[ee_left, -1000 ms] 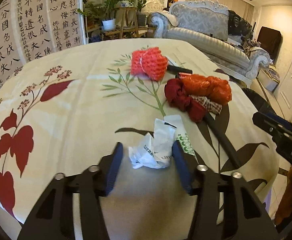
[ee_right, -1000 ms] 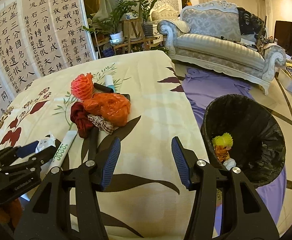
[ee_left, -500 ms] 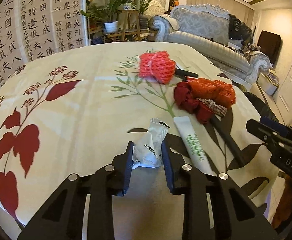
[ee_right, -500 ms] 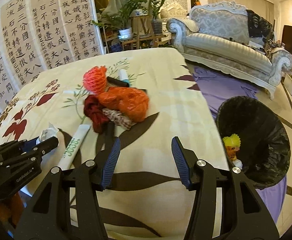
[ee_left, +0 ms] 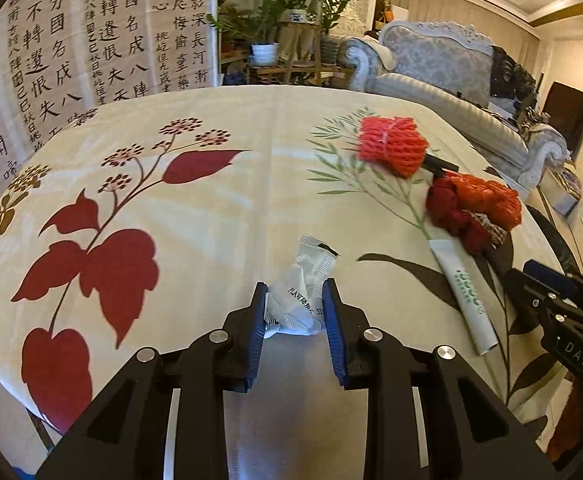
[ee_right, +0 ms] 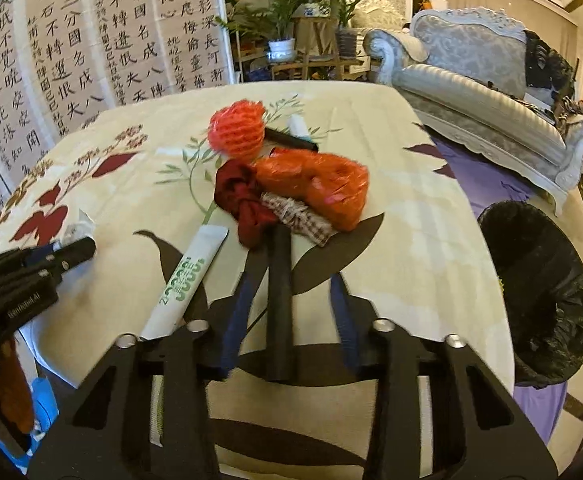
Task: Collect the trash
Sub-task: 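Return both tools to the table and grasp the white wrapper with the left tool, then grasp the black stick with the right tool while the left tool holds the wrapper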
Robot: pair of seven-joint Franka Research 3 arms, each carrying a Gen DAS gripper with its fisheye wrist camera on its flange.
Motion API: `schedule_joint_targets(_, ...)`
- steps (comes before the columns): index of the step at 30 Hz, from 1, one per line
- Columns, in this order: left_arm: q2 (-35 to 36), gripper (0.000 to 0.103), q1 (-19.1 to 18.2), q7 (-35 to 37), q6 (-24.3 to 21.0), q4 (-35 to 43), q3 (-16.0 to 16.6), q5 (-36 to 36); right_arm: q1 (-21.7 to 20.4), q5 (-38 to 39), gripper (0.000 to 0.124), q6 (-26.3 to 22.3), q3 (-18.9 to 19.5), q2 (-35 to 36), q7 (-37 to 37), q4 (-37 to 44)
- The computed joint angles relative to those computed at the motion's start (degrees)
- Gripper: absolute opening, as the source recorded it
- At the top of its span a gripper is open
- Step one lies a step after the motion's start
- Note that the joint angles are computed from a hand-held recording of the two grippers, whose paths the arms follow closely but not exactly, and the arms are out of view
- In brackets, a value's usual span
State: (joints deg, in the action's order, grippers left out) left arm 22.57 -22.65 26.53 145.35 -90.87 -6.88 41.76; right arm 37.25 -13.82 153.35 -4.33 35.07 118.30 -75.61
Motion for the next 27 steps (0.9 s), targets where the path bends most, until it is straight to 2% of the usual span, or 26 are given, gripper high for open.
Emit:
schedule_joint_targets(2,-0.2,0.029,0.1,-0.2,0.4,-0.4,0.1,-0.1,-0.1,0.3,0.023,-0.8,0.4,0.3,-0.7,0.4)
schedule_joint_targets(3,-0.2,0.029,0.2,-0.3,0.5,-0.4,0.1,-0.1,-0.3,0.6,0.014,-1.2,0.7,0.5,-1.2,0.7)
schedule_joint_targets(14,-0.5,0.029,-0.2,-1.3,1.1,-0.7,0.2,1.0,0.2,0.3,0.013,1.3,0.6,-2.5,-1.9,-3.8)
schedule_joint_targets(22,0.1,0.029,-1.5,-2.4,1.2,1.2,0.2,2.9,0.9,-3.0,0.013,5.4,-1.6,-7.5,3.1,-10.9)
schedule_joint_targets(27,2.3,0.029,-2.7,-0.6,1.7,5.2,-0.1,3.0,1.1,-6.6,0.013,7.0,-3.6,-9.8,8.4,-13.9)
